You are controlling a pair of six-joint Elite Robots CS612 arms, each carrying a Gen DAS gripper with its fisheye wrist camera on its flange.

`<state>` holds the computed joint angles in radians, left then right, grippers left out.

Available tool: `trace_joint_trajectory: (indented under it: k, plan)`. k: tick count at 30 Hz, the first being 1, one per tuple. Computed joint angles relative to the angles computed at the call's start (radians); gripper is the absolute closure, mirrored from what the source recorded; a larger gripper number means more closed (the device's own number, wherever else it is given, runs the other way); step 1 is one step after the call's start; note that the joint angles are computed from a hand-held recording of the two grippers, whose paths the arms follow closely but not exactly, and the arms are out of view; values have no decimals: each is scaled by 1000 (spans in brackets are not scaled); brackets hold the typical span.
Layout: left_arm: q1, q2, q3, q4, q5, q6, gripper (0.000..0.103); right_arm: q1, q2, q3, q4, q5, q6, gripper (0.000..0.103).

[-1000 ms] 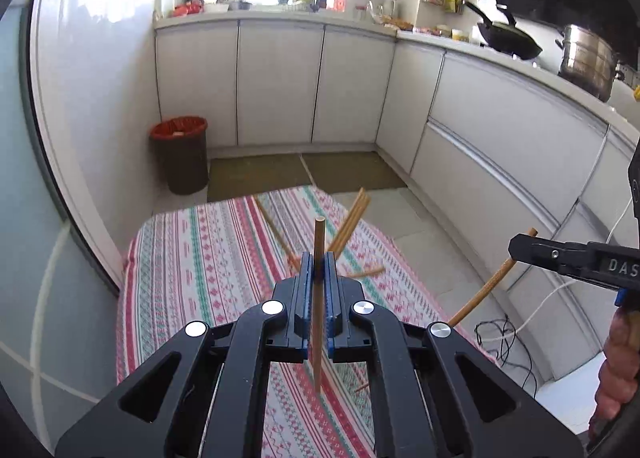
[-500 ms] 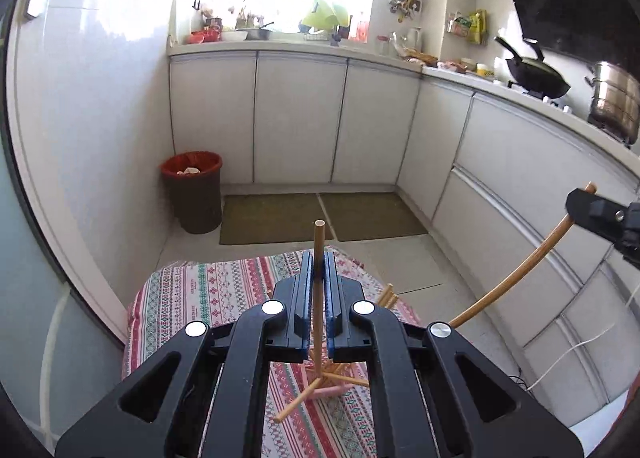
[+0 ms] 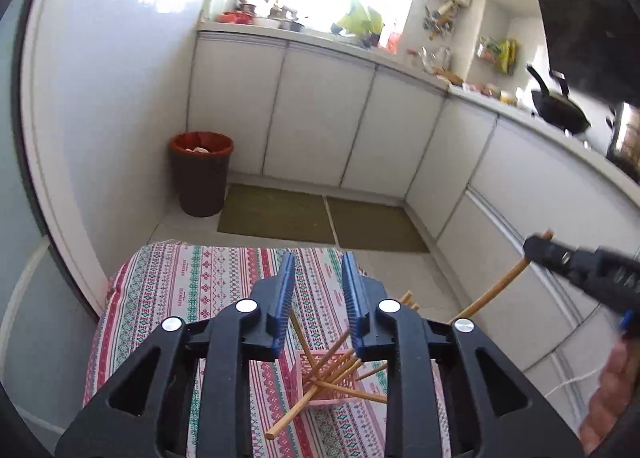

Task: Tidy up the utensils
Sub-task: 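Carry both chopsticks over the pink holder and open both tools to drop them in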

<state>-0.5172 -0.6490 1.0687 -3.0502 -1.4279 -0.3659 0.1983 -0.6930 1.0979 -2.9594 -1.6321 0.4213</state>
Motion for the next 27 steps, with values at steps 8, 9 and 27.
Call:
trace_joint_trajectory:
  k: [8, 9, 27]
  plan:
    - [12, 2, 8, 11, -24, -41, 77, 8, 32, -42, 61, -30, -13, 95]
    - [13, 4, 6, 22, -29, -41, 77, 9, 36, -45, 65, -33, -14, 95]
    - [-7, -27, 53, 13, -12, 3, 51, 23, 36, -35, 77, -56, -11, 63]
